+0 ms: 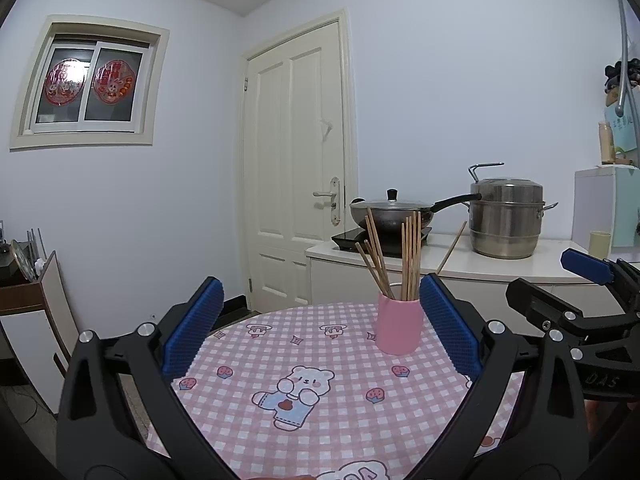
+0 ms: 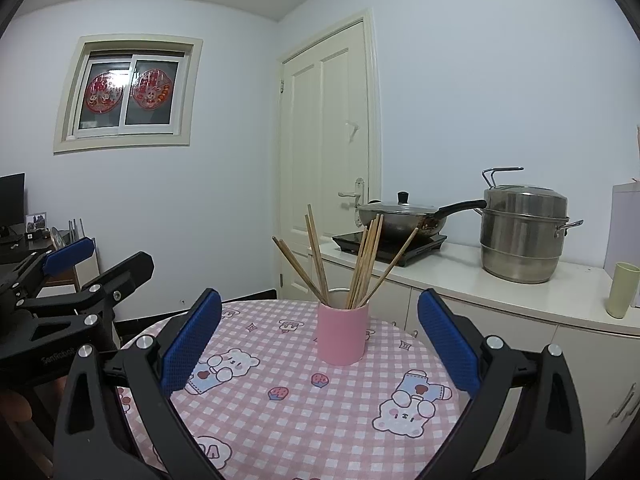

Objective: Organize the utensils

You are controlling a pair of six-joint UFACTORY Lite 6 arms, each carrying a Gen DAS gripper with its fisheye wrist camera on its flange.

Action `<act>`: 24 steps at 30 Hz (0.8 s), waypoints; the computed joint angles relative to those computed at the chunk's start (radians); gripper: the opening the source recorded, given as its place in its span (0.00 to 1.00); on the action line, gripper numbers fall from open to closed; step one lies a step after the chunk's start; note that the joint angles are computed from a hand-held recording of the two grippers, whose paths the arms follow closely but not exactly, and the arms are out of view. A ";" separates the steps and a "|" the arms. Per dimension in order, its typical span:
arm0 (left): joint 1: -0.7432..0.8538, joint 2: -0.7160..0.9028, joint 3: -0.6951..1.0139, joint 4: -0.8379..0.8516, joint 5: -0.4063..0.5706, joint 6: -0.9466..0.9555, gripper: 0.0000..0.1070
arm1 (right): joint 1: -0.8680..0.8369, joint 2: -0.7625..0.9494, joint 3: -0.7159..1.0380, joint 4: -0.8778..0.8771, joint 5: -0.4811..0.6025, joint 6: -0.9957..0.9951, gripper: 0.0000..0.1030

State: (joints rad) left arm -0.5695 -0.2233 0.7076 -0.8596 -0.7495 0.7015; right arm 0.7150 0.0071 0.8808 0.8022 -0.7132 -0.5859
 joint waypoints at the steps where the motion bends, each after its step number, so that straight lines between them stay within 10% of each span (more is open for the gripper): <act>1: 0.002 -0.001 -0.002 0.000 0.001 0.000 0.90 | 0.001 0.001 0.001 0.003 0.000 -0.001 0.92; 24: 0.012 -0.003 -0.015 0.006 0.005 -0.013 0.90 | 0.014 0.013 0.006 0.021 0.001 -0.012 0.92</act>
